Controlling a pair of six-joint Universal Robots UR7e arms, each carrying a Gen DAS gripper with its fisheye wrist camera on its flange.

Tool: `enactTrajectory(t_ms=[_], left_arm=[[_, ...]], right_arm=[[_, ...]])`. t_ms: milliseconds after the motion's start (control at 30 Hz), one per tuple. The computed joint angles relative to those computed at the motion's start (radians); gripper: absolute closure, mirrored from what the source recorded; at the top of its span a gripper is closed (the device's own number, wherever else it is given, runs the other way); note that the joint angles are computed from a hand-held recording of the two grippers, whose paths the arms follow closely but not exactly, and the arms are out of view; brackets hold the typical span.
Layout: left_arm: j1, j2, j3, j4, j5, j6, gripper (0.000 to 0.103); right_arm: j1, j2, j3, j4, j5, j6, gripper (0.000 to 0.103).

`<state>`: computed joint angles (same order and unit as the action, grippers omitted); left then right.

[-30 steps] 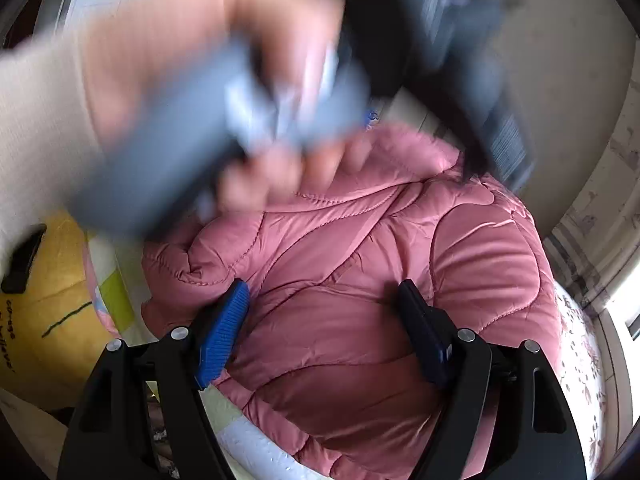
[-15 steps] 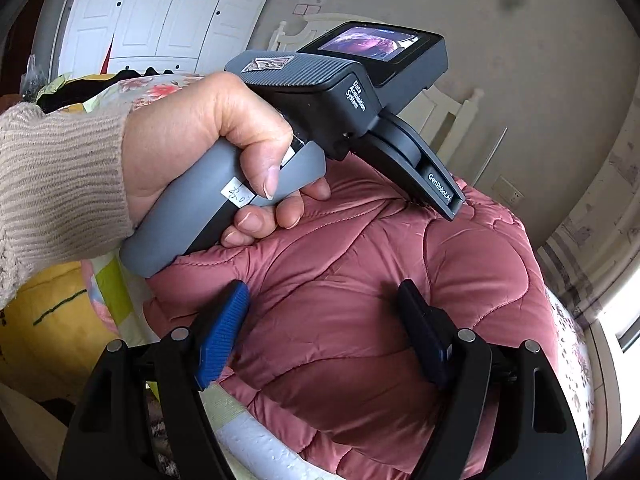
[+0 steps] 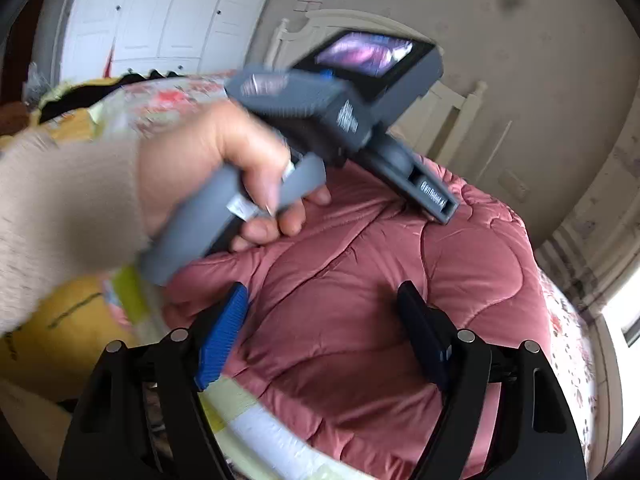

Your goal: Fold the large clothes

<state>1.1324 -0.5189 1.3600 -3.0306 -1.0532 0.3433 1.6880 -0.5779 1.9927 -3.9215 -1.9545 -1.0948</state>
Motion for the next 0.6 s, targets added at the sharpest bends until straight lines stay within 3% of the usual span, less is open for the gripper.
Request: enactTrajectory(t_ms=[100, 233, 333, 400, 467, 600], left_arm=[[0.004, -0.004, 0.005, -0.005, -0.008, -0.009, 0.002], [0.002, -0.003, 0.008, -0.014, -0.002, -0.008, 0.002], [0.0, -0.005, 0.018, -0.029, 0.0, -0.007, 0.002], [-0.004, -0.003, 0.028, -0.051, 0.012, 0.0, 0.002], [-0.007, -0.001, 0.033, -0.07, 0.025, 0.015, 0.002], [-0.008, 0.0, 0.034, -0.08, 0.035, 0.02, 0.002]], right_arm=[[-0.005, -0.043, 0.038, -0.041, 0.033, 0.029, 0.028], [-0.042, -0.121, 0.084, -0.109, 0.107, 0.148, 0.028], [-0.062, -0.14, 0.069, -0.076, 0.077, 0.19, 0.027], [-0.075, -0.096, 0.026, -0.043, 0.004, 0.128, 0.024], [-0.087, -0.024, -0.005, -0.138, -0.014, 0.034, 0.022], [-0.067, -0.068, 0.002, -0.049, -0.04, 0.056, 0.022]])
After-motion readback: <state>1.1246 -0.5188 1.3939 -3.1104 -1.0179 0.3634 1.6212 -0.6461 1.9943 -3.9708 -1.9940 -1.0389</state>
